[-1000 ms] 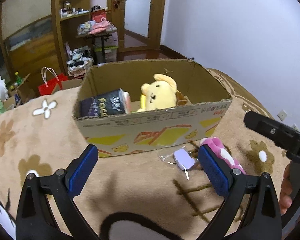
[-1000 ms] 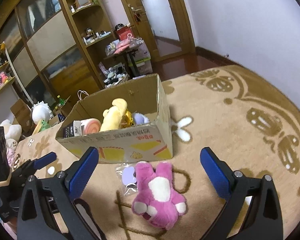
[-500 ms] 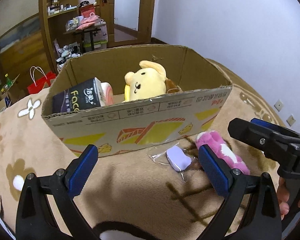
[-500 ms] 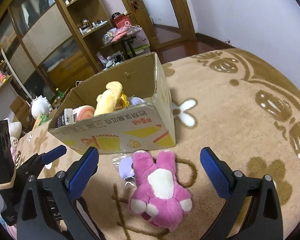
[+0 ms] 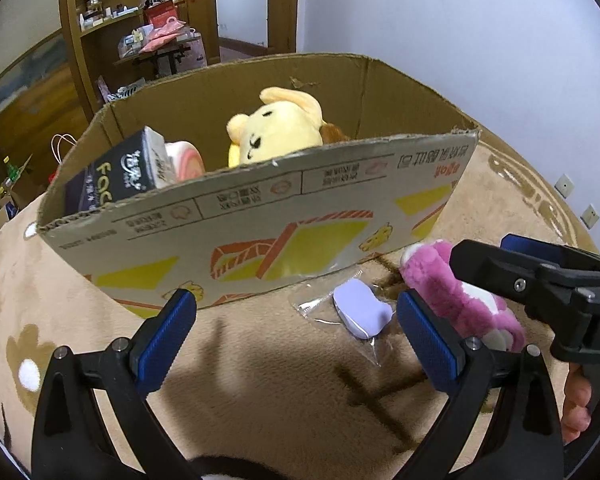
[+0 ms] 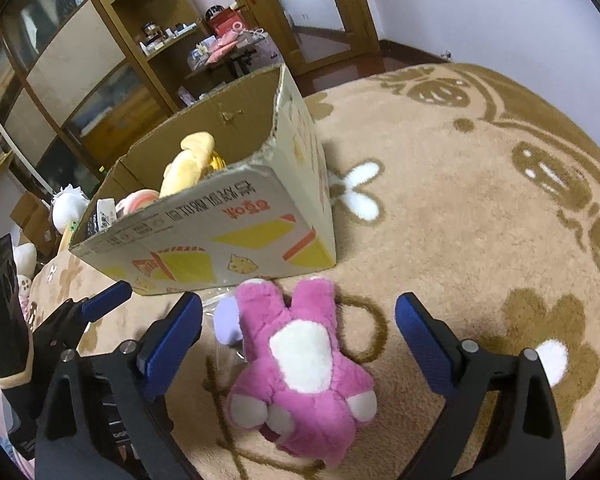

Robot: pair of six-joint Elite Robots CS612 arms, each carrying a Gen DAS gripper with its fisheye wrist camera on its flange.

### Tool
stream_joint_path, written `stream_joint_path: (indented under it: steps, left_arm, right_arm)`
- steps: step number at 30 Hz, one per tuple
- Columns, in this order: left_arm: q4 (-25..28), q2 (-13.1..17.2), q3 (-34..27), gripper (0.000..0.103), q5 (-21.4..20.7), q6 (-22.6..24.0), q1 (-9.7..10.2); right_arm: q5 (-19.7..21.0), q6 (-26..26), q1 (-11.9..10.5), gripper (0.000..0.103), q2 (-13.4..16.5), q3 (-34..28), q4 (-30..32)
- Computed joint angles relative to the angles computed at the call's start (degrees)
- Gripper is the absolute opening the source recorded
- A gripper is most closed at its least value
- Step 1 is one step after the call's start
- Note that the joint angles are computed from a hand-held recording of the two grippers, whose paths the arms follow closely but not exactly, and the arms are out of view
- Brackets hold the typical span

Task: Organize soft objects
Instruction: 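Grasp the clear plastic bag with the left tool while the right tool grasps the pink bunny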

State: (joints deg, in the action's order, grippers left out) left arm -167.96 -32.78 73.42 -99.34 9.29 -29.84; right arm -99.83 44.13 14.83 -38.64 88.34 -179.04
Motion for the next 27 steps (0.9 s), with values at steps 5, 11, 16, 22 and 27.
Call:
stream_joint_path:
  steps: [5,11,16,22,27]
  left_arm:
    - [1.5,0.62,-0.8,0.099,0.37,0.8,-0.35]
    - [2.7,1.05,-1.28,0.099,0.43,1.61,-0.67]
    - [4.22,1.47,-1.89,0.099,0.53,2.2,-0.98]
    - [5.49,1.92,-2.56,0.099,0.21,2.8,-1.35]
    - [6.18,2.29,-3.15,0.099,0.06,2.78,-1.52]
  right_arm:
    - [1.83,0.28,-0.31,0.091,0.58,-0.55,0.75]
    - [4.45,1.99,-0.74,0.085,1.45,-1.35,2.11]
    - [5.19,2.32,-0.87,0.085,1.81,-1.71,2.38]
    - [5.69,2.13,-1.16,0.078,1.88,-2.01,4.36]
    - [5.86,2.09,-1.29,0.075,2.1,-2.38,5.39]
